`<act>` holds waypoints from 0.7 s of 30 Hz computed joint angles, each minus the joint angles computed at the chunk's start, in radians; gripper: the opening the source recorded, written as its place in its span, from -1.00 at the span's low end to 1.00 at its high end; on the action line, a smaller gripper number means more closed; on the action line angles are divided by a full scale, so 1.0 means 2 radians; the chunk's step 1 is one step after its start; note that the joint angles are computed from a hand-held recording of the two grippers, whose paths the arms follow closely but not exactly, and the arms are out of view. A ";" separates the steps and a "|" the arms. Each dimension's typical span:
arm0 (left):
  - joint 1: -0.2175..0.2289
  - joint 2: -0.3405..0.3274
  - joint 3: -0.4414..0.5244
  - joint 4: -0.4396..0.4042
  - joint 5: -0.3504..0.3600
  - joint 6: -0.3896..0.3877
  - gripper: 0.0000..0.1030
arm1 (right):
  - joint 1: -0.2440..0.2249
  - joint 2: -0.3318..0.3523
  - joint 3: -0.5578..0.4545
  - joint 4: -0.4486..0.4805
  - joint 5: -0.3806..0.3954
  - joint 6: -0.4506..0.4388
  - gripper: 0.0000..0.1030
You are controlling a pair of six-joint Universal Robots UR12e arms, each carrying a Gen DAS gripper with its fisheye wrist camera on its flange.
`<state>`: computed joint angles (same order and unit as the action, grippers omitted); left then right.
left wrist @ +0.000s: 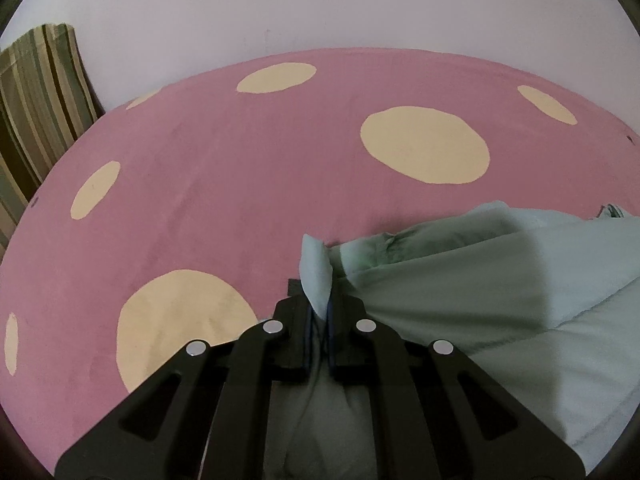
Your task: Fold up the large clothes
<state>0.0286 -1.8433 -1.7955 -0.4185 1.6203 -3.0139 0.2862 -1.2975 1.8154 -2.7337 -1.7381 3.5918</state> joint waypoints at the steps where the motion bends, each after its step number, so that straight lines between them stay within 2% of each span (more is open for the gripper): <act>1: 0.001 0.001 0.000 -0.001 -0.002 -0.002 -0.88 | 0.000 0.000 0.000 0.000 -0.002 0.001 -0.90; 2: 0.002 0.002 0.001 -0.003 -0.007 -0.004 -0.88 | 0.001 -0.001 0.000 0.001 -0.003 0.001 -0.90; 4: 0.004 0.006 0.003 -0.011 -0.008 -0.011 -0.72 | 0.001 -0.002 -0.001 0.003 -0.004 0.000 -0.87; 6: 0.007 0.013 0.003 -0.019 -0.003 -0.025 -0.34 | 0.000 -0.004 -0.003 0.008 -0.002 0.000 -0.82; 7: 0.010 0.018 0.001 -0.024 -0.008 -0.029 -0.30 | 0.000 -0.006 -0.004 0.014 -0.002 0.001 -0.78; 9: 0.015 0.030 -0.003 -0.033 -0.016 -0.035 -0.21 | 0.002 -0.010 -0.008 0.027 -0.013 0.002 -0.53; 11: 0.015 0.042 -0.008 -0.034 -0.011 -0.041 -0.19 | 0.009 -0.016 -0.010 0.036 -0.040 0.009 -0.41; 13: 0.013 0.056 -0.016 -0.029 -0.016 -0.045 -0.19 | 0.017 -0.023 -0.009 0.028 -0.051 0.019 -0.41; 15: 0.010 0.065 -0.019 -0.028 -0.034 -0.042 -0.19 | 0.023 -0.025 -0.012 0.016 -0.044 0.021 -0.41; 19: -0.013 0.066 -0.019 -0.036 -0.060 -0.035 -0.19 | 0.043 -0.008 -0.035 0.011 -0.025 -0.001 -0.41; 21: -0.025 0.058 -0.016 -0.035 -0.055 -0.036 -0.19 | 0.050 0.006 -0.049 0.019 -0.019 -0.011 -0.41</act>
<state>-0.0223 -1.7272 -1.8279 -0.4894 1.5098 -3.0858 0.3864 -1.2860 1.7174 -2.6954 -1.7753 3.5704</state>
